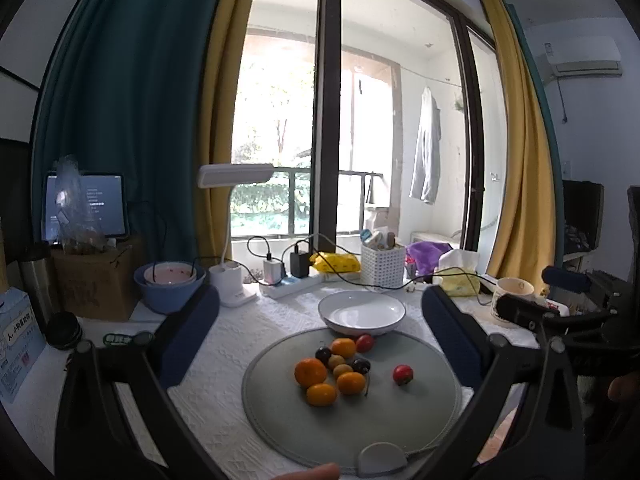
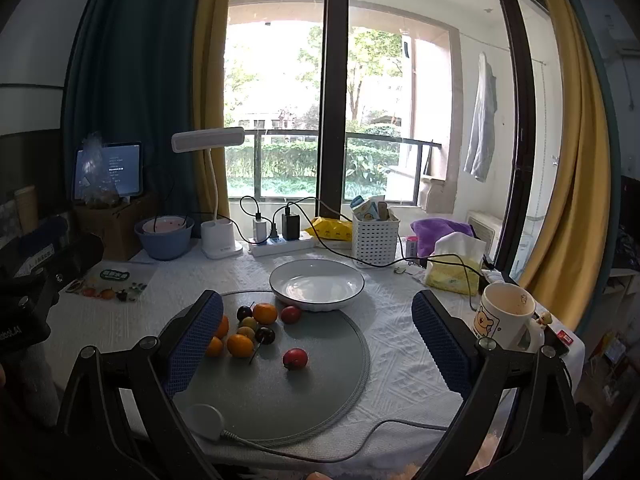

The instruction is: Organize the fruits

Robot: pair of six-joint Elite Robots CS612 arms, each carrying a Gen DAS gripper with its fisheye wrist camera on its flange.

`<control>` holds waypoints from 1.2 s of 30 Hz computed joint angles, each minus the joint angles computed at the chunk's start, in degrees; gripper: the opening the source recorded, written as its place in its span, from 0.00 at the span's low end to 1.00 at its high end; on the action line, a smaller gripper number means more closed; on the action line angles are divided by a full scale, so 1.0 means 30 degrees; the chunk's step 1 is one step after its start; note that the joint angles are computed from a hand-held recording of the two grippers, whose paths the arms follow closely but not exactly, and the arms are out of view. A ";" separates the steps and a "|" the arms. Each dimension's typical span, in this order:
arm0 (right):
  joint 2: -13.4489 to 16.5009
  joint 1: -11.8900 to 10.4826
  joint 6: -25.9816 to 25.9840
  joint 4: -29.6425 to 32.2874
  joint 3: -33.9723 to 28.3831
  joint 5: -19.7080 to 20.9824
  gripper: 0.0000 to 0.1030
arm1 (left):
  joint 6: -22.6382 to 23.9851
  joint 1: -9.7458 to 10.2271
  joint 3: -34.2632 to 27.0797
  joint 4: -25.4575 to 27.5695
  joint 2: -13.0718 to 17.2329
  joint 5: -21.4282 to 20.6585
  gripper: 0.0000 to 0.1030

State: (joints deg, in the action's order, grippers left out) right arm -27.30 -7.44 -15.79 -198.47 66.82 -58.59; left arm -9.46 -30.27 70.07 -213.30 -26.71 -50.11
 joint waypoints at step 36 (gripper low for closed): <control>-0.0068 0.0052 0.0034 0.0069 0.0047 -0.0059 0.95 | 0.0051 0.0033 -0.0119 0.0263 -0.0048 -0.0041 0.99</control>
State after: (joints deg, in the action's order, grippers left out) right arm -27.50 -7.28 -15.69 -198.26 66.96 -58.77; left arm -9.31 -30.17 69.72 -212.51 -26.85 -50.23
